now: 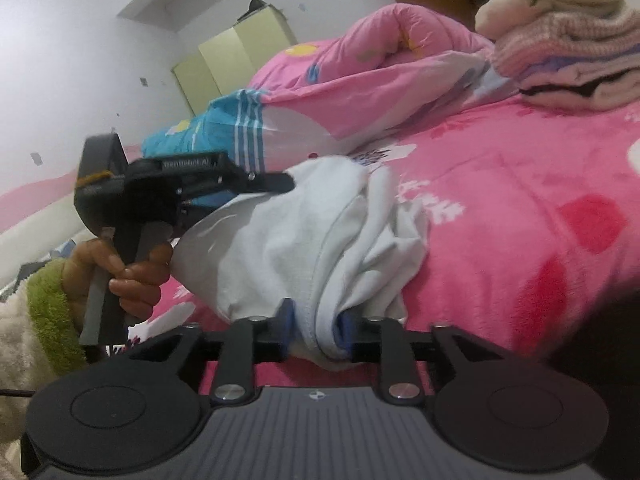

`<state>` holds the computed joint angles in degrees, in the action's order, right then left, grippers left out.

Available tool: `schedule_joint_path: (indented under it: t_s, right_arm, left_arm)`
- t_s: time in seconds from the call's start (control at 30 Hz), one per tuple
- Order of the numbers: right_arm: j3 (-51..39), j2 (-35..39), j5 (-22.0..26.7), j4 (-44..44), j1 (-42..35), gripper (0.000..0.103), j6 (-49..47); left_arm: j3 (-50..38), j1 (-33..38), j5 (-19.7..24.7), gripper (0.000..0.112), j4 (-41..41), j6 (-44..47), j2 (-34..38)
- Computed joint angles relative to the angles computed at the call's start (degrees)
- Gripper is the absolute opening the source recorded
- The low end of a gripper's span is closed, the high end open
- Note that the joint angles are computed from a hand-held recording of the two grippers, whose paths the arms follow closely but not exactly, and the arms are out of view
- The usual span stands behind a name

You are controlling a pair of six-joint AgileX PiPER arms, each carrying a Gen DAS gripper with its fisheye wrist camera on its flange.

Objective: Fold clothes

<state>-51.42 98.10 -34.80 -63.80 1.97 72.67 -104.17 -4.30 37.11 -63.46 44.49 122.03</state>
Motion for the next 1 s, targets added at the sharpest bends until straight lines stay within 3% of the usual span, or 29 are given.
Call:
schedule_joint_path:
  t_s: [0.07, 0.17, 0.33, 0.43, 0.6, 0.7, 0.83, 0.93, 1.0]
  right_arm:
    - [1.2, -3.0, 1.6, -1.7, -1.2, 0.041, 0.2]
    - [1.6, -6.6, 5.3, 0.6, -2.8, 0.041, -4.1]
    - [-5.7, -4.2, 2.1, 3.6, -1.2, 0.035, -12.7]
    - [-12.8, 1.7, 0.3, -1.4, 2.3, 0.031, -12.9]
    - [-23.8, 11.4, 6.0, -19.8, 6.1, 0.020, 2.3]
    - [-24.5, 12.3, 5.3, -21.4, 5.8, 0.020, 3.9]
    - [-25.7, 12.6, 5.2, -23.5, 5.8, 0.020, 7.7]
    - [-26.6, 12.9, 5.5, -24.8, 5.8, 0.020, 9.7]
    - [-26.2, 12.5, 5.9, -24.4, 6.0, 0.020, 9.0]
  left_arm:
    - [1.0, 0.7, 0.3, 0.048, -1.7, 1.3, -0.4]
    - [2.3, 1.8, 1.3, 0.048, -3.4, 2.1, -0.9]
    - [2.8, 3.0, 3.3, 0.051, -6.6, 2.6, -0.1]
    - [3.1, 4.4, 4.9, 0.052, -9.1, 1.6, 0.4]
    - [12.1, 10.4, 9.3, 0.054, -23.6, 10.2, -3.6]
    - [17.0, 14.6, 15.5, 0.054, -27.7, 15.1, -5.5]
    - [20.4, 16.3, 21.0, 0.054, -26.0, 20.8, -7.1]
    - [24.8, 14.8, 18.6, 0.054, -24.6, 28.2, -10.5]
    - [27.7, 12.8, 13.6, 0.054, -24.2, 32.0, -13.0]
